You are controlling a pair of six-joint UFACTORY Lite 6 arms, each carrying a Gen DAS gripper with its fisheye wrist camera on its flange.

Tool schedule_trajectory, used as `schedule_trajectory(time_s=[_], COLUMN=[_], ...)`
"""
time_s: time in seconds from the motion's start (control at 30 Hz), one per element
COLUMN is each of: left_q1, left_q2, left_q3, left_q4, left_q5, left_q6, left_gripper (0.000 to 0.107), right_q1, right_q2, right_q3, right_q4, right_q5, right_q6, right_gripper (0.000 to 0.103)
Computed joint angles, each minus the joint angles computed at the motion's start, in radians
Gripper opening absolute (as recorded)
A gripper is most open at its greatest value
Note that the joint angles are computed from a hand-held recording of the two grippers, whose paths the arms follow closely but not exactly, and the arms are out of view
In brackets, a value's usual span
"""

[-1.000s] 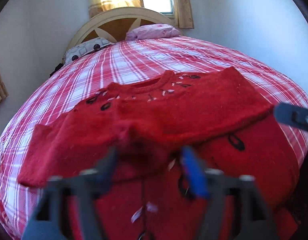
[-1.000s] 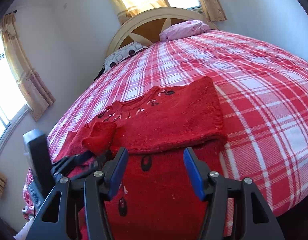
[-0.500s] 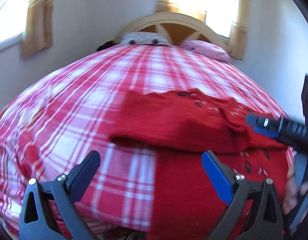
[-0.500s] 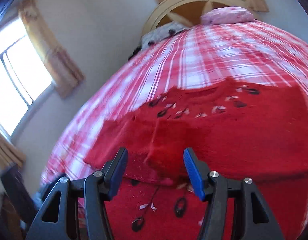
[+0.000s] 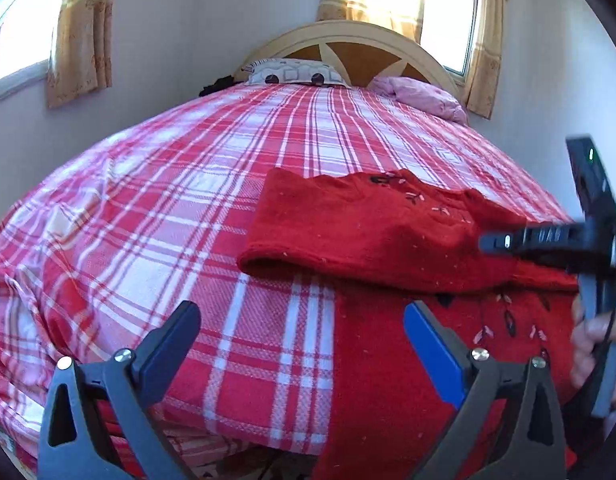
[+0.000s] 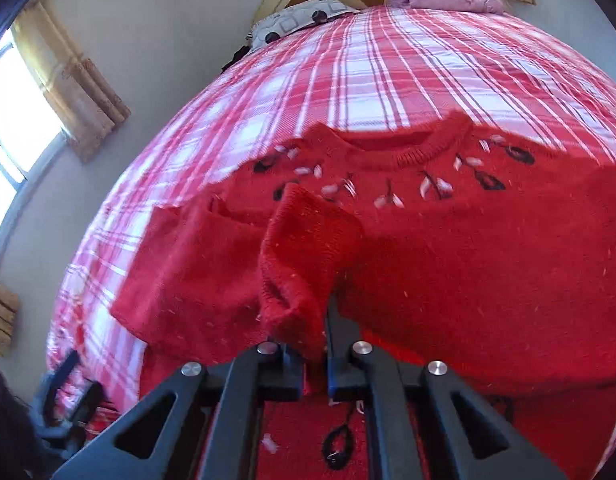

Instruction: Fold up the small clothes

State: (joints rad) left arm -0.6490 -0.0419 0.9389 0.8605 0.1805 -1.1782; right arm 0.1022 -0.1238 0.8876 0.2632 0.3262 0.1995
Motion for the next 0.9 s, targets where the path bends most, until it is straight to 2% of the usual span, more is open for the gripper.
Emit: schedule_trajectory(time_s=[0.17, 0.23, 0.3, 0.37, 0.47, 0.53, 0.7, 0.77, 0.83, 0.9], left_q1=[-0.016, -0.036, -0.060, -0.087, -0.128, -0.157, -0.154, -0.150, -0.134, -0.137], left_q2=[0.020, 0.045, 0.080, 0.126, 0.234, 0.325, 0.552, 0.638, 0.653, 0.621], left_q3=[0.015, 0.046, 0.086, 0.133, 0.243, 0.341, 0.610, 0.713, 0.725, 0.678], left_q4=[-0.065, -0.055, 0.005, 0.167, 0.279, 0.295, 0.120, 0.031, -0.025, 0.029], left_q5=[-0.019, -0.014, -0.006, 0.011, 0.083, 0.171, 0.353, 0.447, 0.452, 0.445], left_q6=[0.022, -0.011, -0.091, -0.282, -0.432, -0.469, -0.350, -0.271, -0.243, -0.306], left_gripper=[0.103, 0.103, 0.103, 0.103, 0.103, 0.103, 0.103, 0.103, 0.102, 0.102], right_q1=[-0.024, -0.016, 0.010, 0.043, 0.064, 0.048, -0.048, -0.122, -0.206, -0.286], right_q2=[0.023, 0.050, 0.081, 0.103, 0.066, 0.041, -0.039, -0.077, -0.101, -0.122], right_q3=[0.318, 0.448, 0.566, 0.659, 0.656, 0.619, 0.489, 0.445, 0.427, 0.418], right_q4=[0.237, 0.274, 0.267, 0.224, 0.200, 0.244, 0.331, 0.425, 0.509, 0.568], right_q5=[0.164, 0.216, 0.248, 0.250, 0.213, 0.207, 0.209, 0.229, 0.263, 0.299], right_q6=[-0.225, -0.248, -0.229, -0.198, -0.175, -0.208, -0.315, -0.404, -0.487, -0.555], right_gripper=[0.006, 0.006, 0.006, 0.006, 0.006, 0.006, 0.006, 0.006, 0.006, 0.006])
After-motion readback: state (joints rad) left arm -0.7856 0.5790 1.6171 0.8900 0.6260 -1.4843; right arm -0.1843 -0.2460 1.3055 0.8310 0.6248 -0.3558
